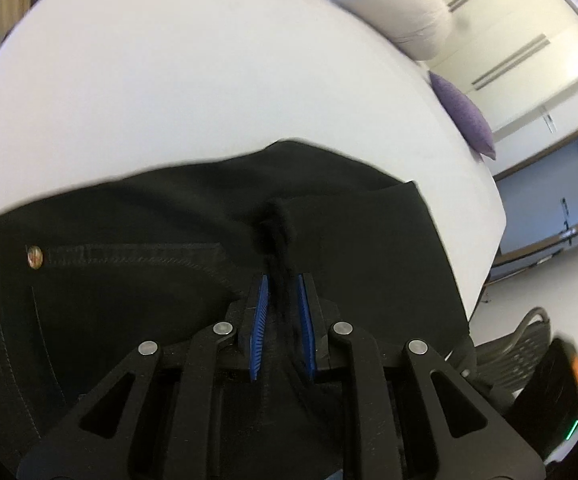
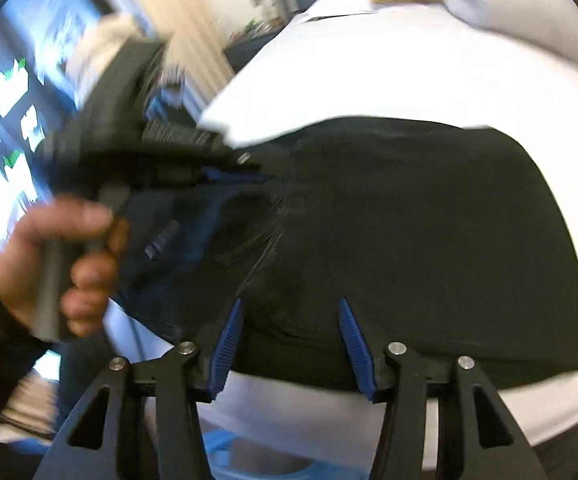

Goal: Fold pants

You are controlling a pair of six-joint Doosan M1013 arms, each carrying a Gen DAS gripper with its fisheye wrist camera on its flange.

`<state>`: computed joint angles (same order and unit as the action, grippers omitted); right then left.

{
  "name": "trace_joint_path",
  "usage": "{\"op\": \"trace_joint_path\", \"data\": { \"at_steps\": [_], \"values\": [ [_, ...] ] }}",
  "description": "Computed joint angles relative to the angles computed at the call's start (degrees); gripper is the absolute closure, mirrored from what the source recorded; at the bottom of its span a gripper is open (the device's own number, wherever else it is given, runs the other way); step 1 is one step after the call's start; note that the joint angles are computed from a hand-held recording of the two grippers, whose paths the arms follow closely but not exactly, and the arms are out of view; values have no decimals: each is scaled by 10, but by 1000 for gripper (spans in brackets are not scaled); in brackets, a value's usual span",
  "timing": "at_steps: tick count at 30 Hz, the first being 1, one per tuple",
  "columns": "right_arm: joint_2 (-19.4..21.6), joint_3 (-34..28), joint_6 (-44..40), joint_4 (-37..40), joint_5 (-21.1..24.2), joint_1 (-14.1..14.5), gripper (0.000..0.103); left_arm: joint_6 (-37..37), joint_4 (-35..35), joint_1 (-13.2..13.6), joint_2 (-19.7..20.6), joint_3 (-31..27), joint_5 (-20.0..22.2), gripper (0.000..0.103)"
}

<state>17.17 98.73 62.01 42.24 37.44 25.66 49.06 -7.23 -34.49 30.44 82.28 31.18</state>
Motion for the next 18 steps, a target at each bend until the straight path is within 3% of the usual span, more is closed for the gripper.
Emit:
{"op": "trace_joint_path", "data": {
  "at_steps": [3,5,7,9,13,15,18],
  "values": [
    [-1,5,-57,146,47,-63,53,29,9,-12,6,-18,0,88],
    [11,-9,-61,195,90,-98,53,73,-11,-21,18,-35,14,88],
    [38,-43,-50,212,166,-129,53,98,-20,-30,32,-48,46,88],
    [53,-66,-55,205,179,-141,53,106,-34,-35,39,-45,61,88],
    [116,-136,-18,229,229,-164,53,81,4,-49,20,1,6,88],
    [131,-150,-12,222,230,-161,53,87,-5,-48,15,12,-6,88],
    [182,-207,14,213,271,-156,53,90,-21,-45,11,19,-12,88]
  ]
}}
